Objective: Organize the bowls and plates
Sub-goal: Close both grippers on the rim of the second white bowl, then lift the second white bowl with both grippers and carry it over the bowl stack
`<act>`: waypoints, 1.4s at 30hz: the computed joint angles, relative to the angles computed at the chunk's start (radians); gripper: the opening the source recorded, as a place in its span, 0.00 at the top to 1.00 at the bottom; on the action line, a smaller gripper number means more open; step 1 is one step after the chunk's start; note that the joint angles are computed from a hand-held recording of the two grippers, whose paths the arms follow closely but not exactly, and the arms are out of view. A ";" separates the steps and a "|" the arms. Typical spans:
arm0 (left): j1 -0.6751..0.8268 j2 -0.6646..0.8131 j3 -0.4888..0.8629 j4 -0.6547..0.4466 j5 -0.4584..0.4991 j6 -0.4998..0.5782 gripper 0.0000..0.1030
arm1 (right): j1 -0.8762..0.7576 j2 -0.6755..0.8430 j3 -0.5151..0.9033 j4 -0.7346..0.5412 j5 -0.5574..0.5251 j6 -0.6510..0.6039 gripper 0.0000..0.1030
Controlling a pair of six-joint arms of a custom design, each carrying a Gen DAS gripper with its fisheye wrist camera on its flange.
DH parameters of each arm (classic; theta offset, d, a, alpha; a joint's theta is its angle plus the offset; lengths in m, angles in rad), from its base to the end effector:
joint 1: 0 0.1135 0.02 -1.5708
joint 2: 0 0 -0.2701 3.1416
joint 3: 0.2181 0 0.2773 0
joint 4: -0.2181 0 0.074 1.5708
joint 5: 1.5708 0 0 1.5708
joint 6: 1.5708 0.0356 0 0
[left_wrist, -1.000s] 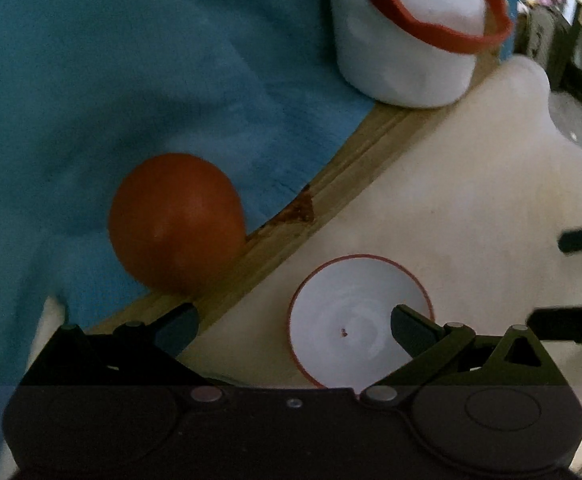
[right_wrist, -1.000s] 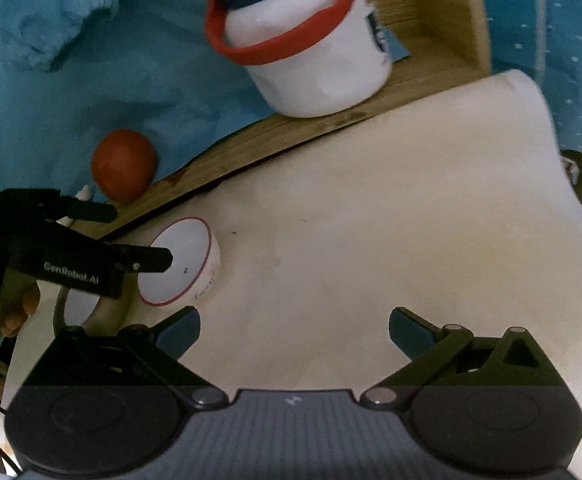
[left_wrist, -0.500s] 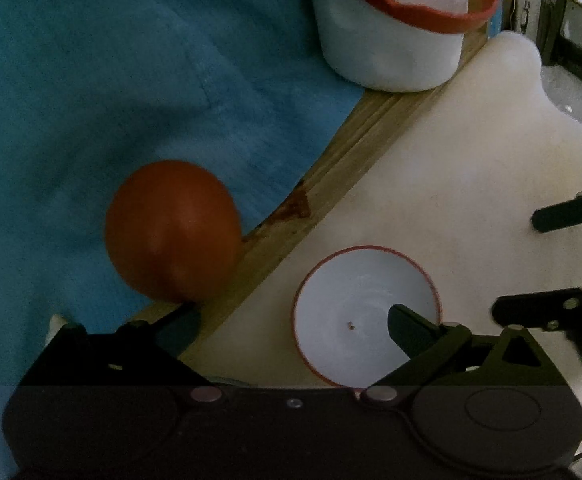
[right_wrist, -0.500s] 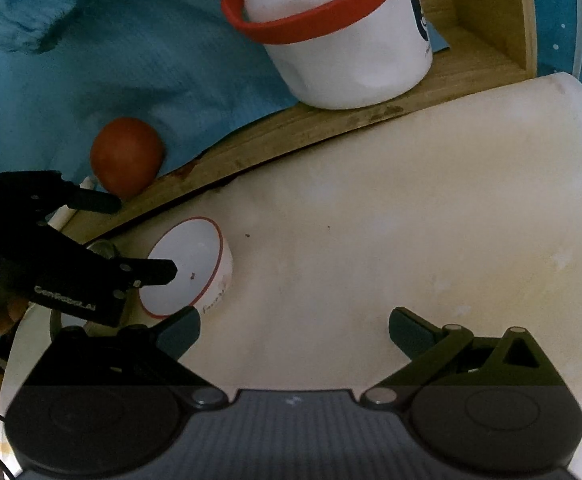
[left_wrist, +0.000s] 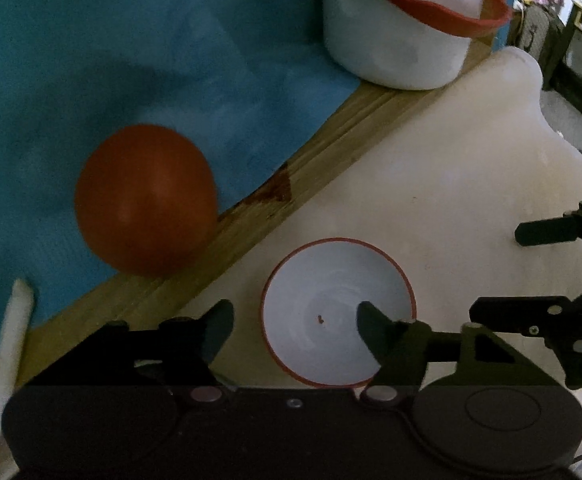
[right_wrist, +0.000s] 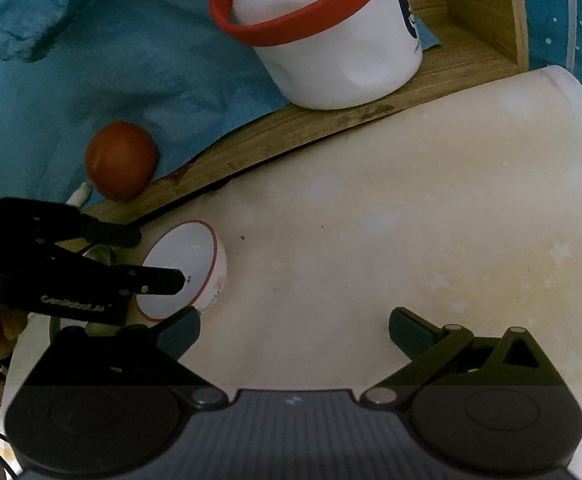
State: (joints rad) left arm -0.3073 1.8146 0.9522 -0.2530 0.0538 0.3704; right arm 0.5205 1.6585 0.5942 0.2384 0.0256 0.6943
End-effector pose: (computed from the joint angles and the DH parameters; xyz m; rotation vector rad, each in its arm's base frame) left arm 0.3379 -0.1092 0.1107 0.9081 2.5261 -0.0526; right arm 0.2622 0.1493 0.0944 0.2263 2.4550 0.5238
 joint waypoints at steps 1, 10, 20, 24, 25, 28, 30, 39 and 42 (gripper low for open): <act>0.006 0.007 0.006 -0.003 0.009 -0.007 0.40 | -0.002 -0.001 -0.004 0.006 -0.001 0.003 0.01; 0.016 0.022 0.014 -0.012 0.010 -0.068 0.51 | -0.009 0.028 0.039 0.009 -0.041 -0.035 0.09; 0.019 0.059 0.042 -0.015 0.003 -0.115 0.73 | -0.002 0.133 0.196 -0.093 -0.052 -0.101 0.25; 0.030 0.059 0.054 -0.029 0.015 -0.129 0.80 | -0.006 0.163 0.237 -0.110 -0.085 -0.112 0.45; 0.034 0.064 0.057 -0.028 0.019 -0.134 0.80 | -0.006 0.166 0.242 -0.114 -0.091 -0.112 0.47; 0.035 0.066 0.050 -0.012 0.014 -0.144 0.83 | -0.005 0.181 0.260 -0.120 -0.109 -0.116 0.58; 0.027 0.061 0.037 0.003 0.001 -0.157 0.84 | -0.005 0.183 0.262 -0.112 -0.126 -0.108 0.67; 0.008 0.004 -0.048 0.078 -0.015 -0.202 0.92 | -0.016 0.175 0.236 -0.079 -0.169 -0.065 0.81; 0.005 -0.014 -0.072 0.090 -0.010 -0.214 0.93 | -0.021 0.160 0.218 -0.076 -0.177 -0.037 0.83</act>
State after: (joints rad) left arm -0.3019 1.8009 0.8800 -0.1635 0.0434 0.1567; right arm 0.4993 1.8181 0.8124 0.1624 -0.1517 0.6569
